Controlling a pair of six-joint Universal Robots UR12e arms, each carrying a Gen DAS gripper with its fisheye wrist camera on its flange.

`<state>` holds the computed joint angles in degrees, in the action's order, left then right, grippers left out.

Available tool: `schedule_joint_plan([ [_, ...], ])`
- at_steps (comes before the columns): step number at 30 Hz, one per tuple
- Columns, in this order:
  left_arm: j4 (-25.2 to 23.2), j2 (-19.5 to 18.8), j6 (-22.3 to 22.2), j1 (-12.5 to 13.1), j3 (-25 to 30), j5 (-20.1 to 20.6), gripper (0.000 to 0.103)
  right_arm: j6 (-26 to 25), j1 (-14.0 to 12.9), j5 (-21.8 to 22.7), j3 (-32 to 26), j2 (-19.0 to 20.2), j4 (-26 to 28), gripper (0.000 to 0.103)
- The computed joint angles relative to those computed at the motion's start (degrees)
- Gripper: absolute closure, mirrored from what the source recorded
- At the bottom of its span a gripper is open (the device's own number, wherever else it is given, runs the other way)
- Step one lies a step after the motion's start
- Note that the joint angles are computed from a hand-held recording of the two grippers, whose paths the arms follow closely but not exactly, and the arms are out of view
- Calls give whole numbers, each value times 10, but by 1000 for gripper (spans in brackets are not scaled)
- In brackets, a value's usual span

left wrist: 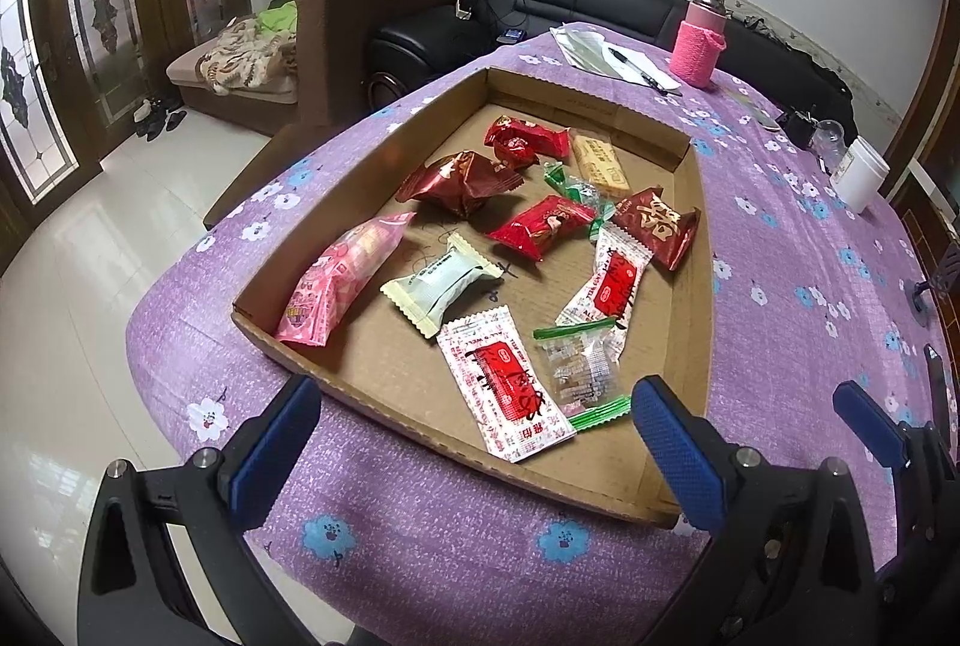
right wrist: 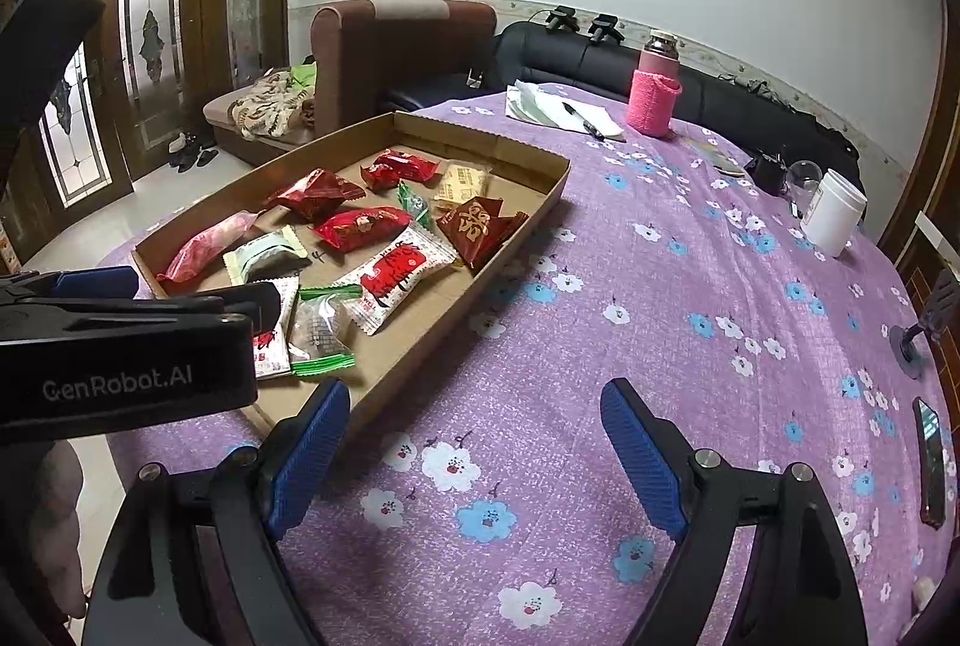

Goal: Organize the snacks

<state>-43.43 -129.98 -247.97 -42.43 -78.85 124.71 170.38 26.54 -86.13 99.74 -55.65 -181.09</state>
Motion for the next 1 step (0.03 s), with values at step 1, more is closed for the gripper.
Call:
schedule_joint_plan([
  [1, -1, 0, 1, 0, 1, 1, 0, 3, -1, 2, 0, 0, 1, 14],
])
